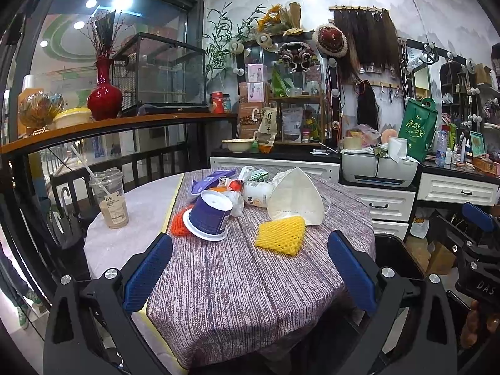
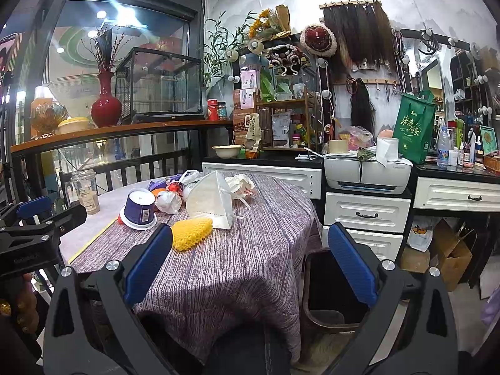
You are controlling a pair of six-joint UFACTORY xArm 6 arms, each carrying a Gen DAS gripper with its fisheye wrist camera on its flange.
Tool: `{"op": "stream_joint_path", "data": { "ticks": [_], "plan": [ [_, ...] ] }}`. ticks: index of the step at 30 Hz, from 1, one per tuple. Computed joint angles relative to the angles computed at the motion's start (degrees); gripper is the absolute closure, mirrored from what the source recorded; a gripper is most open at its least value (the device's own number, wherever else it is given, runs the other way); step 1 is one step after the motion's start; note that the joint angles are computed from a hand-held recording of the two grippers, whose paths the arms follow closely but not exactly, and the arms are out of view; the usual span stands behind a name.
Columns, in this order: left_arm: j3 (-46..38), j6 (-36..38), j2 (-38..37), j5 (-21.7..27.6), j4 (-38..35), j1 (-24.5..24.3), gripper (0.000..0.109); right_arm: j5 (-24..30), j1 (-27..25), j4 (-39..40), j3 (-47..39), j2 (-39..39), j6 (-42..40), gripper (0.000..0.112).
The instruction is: Collect trash
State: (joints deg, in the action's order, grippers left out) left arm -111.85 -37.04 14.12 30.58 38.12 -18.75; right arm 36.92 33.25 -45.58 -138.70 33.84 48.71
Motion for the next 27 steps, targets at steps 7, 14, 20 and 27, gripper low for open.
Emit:
{"op": "stream_joint_path", "data": {
  "ticks": [7,14,20,27],
  "plan": [
    [0.18,0.0,-0.17,-0.1,-0.04,0.31,0.011,-0.27,-0.11,0.45,0.87,-0.58,-0.26,0.014],
    [0.72,0.51,-0.44,-0.44,-0.55,0.5,0.011,-0.58,-0.24,-0.18,1.53,-0.99,0.64,0.014],
    [1.03,0.09,-0.45,-0.74,-0.17,0.74,0.011,-0.18,-0.32,1.84,1.02,-0.73,-1.46,0.014],
    [0.91,-0.2,-0.37,-0.74,0.19,0.65,0.011,-0.16,-0.29,1.97,1.15,-0.95,-1.53,0.014]
  ]
}}
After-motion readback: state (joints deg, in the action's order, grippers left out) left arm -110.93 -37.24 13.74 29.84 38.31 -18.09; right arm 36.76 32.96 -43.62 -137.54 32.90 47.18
